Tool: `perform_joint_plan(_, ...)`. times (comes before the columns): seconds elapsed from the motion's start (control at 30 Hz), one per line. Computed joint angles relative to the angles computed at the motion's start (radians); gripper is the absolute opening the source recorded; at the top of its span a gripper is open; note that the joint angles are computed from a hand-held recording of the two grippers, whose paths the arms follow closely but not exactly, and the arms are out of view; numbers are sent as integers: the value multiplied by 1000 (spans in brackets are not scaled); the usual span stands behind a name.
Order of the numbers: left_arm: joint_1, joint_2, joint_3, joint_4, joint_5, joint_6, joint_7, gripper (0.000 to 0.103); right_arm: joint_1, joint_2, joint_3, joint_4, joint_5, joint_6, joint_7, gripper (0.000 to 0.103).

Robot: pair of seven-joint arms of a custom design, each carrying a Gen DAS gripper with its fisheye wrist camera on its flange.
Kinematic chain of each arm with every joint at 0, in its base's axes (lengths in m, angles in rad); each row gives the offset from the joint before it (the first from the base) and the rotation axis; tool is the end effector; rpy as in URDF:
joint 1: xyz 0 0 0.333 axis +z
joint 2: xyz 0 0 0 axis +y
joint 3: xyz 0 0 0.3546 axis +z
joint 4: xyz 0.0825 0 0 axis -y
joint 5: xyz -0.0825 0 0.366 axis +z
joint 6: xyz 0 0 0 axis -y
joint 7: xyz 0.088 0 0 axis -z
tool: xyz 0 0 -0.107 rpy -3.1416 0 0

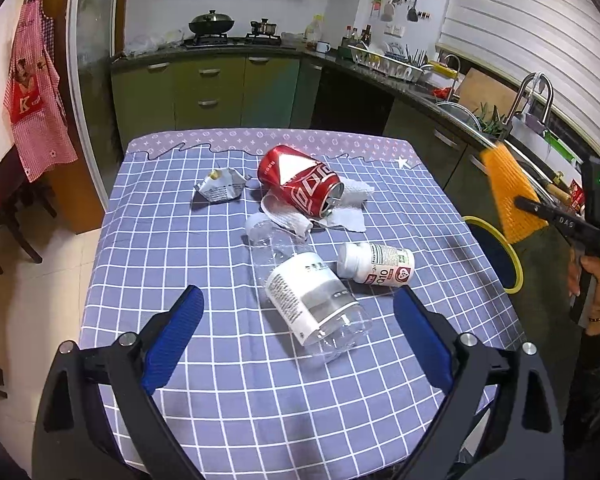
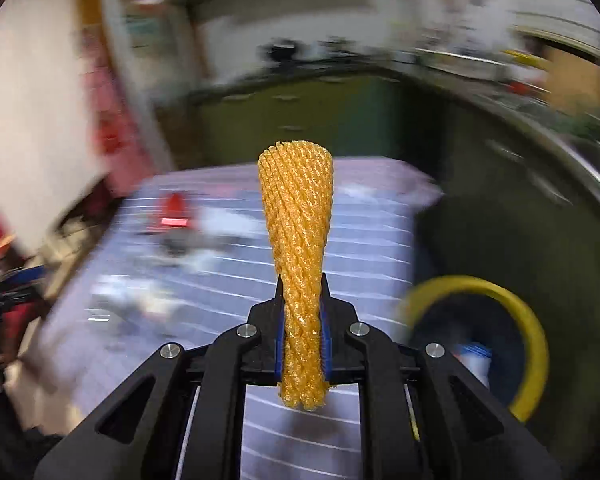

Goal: Collect trash
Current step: 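Carry the orange foam net over the bin and open the right tool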

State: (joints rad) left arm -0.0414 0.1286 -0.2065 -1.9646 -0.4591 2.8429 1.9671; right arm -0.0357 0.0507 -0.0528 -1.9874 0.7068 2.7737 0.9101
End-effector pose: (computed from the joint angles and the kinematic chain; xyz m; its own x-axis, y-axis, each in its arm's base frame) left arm 0.6080 -0.1231 0.5409 -0.2986 -0.9425 0.1502 -0.7069 0.1127 -0.6982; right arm 0.5918 -0.0803 0.5622 0.0757 -0.9832 -0.1658 -0.6818 0.0703 -0.7281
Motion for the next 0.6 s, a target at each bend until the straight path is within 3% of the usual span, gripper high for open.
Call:
perform_joint_plan(0.13,-13,22,8,27,52,-36,-53,91,-30,67,-69,-7,-291,17,308,14)
perform_joint_plan(0.43,-28,33,9,43,144,-51,-121,91,-112,241,-76,68,-463,0,528,18)
perform_joint_plan(0.53,-28,38,11,49,165,-53,-139,91,-106,260,-92,72,-527,7,596,46)
perform_joint_plan(0.57,-26,39,11,51,169,-55,-143,92,-101,265,-103,71,-557,14,623,62)
perform_joint_plan(0.6,-26,42,13,54,176,-57,-151,92,-84,263,-126,63,-605,27,662,64)
